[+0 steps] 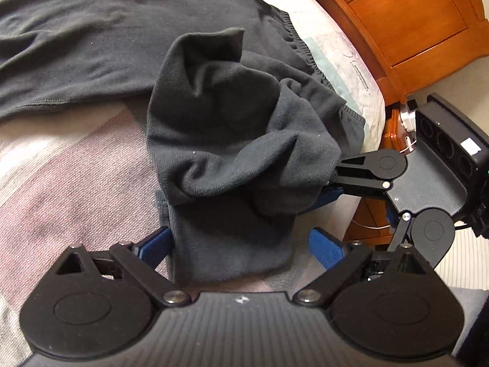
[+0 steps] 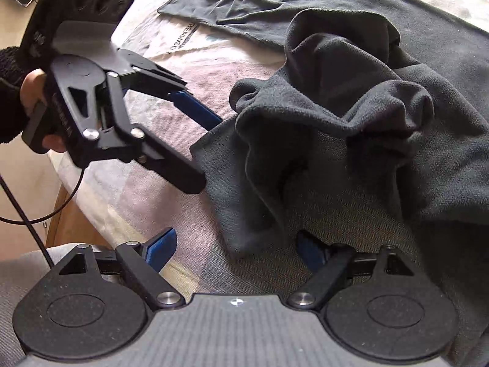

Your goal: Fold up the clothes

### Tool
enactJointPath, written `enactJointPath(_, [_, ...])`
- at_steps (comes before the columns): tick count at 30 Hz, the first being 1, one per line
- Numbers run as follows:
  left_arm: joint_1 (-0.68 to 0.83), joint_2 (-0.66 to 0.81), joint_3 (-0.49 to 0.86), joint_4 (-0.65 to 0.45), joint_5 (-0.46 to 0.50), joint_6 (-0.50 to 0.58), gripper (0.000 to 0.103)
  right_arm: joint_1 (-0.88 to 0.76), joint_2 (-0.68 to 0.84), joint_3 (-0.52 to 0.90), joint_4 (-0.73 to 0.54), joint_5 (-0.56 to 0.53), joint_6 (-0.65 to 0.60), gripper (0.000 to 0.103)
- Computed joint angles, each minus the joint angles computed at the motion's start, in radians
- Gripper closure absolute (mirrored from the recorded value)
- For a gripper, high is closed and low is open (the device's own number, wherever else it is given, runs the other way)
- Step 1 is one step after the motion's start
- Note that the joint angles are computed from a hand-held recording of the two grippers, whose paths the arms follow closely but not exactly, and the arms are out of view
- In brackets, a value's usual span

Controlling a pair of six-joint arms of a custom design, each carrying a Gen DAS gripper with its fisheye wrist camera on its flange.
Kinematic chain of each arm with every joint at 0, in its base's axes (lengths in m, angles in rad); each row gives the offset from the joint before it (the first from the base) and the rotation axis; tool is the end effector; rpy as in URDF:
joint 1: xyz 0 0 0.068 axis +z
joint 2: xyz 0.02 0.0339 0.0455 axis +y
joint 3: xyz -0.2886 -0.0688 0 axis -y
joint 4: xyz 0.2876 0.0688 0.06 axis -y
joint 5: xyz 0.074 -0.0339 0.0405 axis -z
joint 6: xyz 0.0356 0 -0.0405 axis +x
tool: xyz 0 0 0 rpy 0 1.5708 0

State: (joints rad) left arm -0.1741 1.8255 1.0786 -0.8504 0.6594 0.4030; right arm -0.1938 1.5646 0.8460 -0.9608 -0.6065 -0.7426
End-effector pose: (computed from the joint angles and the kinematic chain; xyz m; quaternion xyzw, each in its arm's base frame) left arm 0.3329 -0.0807 0.1393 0.2651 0.9082 -0.3230 0.0245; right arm 0.2620 -0.0307 0.1553 -0.2426 0.9217 0.2895 0.0883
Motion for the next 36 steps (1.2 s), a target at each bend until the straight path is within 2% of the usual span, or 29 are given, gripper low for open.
enactJointPath(4, [0.009, 0.033, 0.037, -0.054, 0.026, 0.002, 0.007, -0.018, 0.006, 0.009, -0.018, -0.046, -0.012, 0.014])
enactJointPath(7, [-0.007, 0.084, 0.071, -0.072, -0.001, -0.006, 0.007, -0.009, 0.019, 0.008, 0.005, -0.066, 0.005, 0.014])
enactJointPath(13, [-0.021, 0.140, 0.117, -0.109, 0.087, 0.046, 0.007, 0.005, 0.049, 0.020, 0.025, -0.101, 0.007, 0.014])
enactJointPath(18, [-0.026, 0.175, 0.135, -0.116, 0.089, 0.044, 0.007, 0.018, 0.052, 0.017, 0.036, -0.096, 0.000, 0.014])
enactJointPath(24, [0.026, 0.195, 0.178, -0.265, 0.174, 0.161, 0.007, 0.038, 0.064, 0.057, -0.052, -0.155, -0.043, 0.015])
enactJointPath(27, [0.036, 0.192, 0.169, -0.222, 0.133, 0.123, 0.007, 0.054, 0.045, 0.038, -0.017, -0.145, -0.007, 0.015])
enactJointPath(30, [0.025, 0.210, 0.153, -0.139, 0.180, 0.025, 0.007, 0.068, 0.056, 0.017, 0.053, -0.130, 0.086, 0.015])
enactJointPath(32, [0.015, 0.226, 0.167, -0.165, 0.200, 0.042, 0.007, 0.070, 0.064, 0.016, 0.066, -0.136, 0.120, 0.015])
enactJointPath(36, [-0.003, 0.258, 0.201, -0.228, 0.237, 0.090, 0.007, 0.076, 0.066, 0.040, 0.004, -0.169, 0.088, 0.015])
